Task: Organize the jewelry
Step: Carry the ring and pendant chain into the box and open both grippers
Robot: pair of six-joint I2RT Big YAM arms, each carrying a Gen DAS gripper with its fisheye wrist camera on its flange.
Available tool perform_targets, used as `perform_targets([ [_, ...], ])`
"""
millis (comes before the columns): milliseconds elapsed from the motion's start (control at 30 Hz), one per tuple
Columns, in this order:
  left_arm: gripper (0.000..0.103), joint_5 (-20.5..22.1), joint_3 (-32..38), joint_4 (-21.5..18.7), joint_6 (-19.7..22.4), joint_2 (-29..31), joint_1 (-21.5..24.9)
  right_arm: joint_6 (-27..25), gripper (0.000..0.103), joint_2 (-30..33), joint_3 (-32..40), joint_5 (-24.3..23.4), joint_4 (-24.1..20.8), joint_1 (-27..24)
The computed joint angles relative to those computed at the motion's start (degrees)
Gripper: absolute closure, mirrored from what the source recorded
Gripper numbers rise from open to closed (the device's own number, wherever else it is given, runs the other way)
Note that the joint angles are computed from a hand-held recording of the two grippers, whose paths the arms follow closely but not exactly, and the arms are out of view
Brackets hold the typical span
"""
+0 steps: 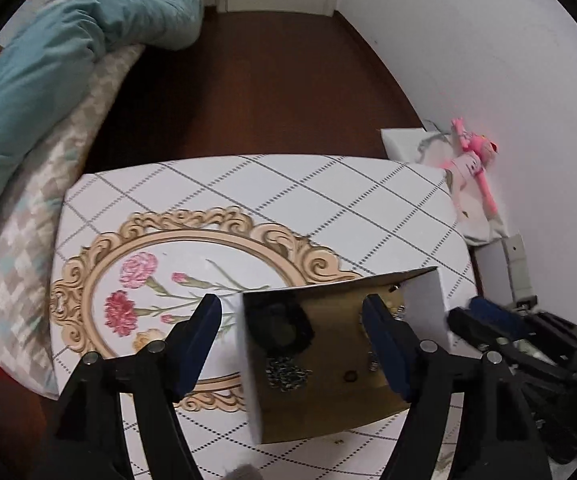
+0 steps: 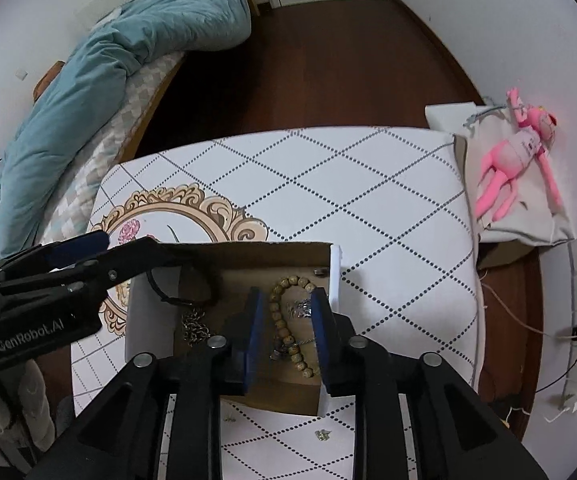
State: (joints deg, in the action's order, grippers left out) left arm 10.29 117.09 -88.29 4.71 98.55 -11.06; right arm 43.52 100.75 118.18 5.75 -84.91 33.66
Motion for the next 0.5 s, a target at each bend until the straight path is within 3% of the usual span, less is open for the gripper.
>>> perform_targets([
  [133,0.009,-3.74,-7.05,6.45,0.35,-4.85,0.14,0.43,0.053,-0.95,-0.30,6.89,-1.84,1.57],
  [300,0.000,-7.66,-16.01,13.54,0.67,-10.19,0.03,1.91,0.009,-1.79,-2.19,13.57,-5.17,3.61],
  [367,0.000,-8.84,-19.15,15.59,0.53,-11.85,0.01,2.84,0.002,-1.73,-2.91,15.37,-6.63,4.38],
  [500,0.000,-10.22,-23.56,17.93,0.06,-14.08,0.01,4.34,0.001,-2.00,-4.75,17.69,-7.52,5.61],
])
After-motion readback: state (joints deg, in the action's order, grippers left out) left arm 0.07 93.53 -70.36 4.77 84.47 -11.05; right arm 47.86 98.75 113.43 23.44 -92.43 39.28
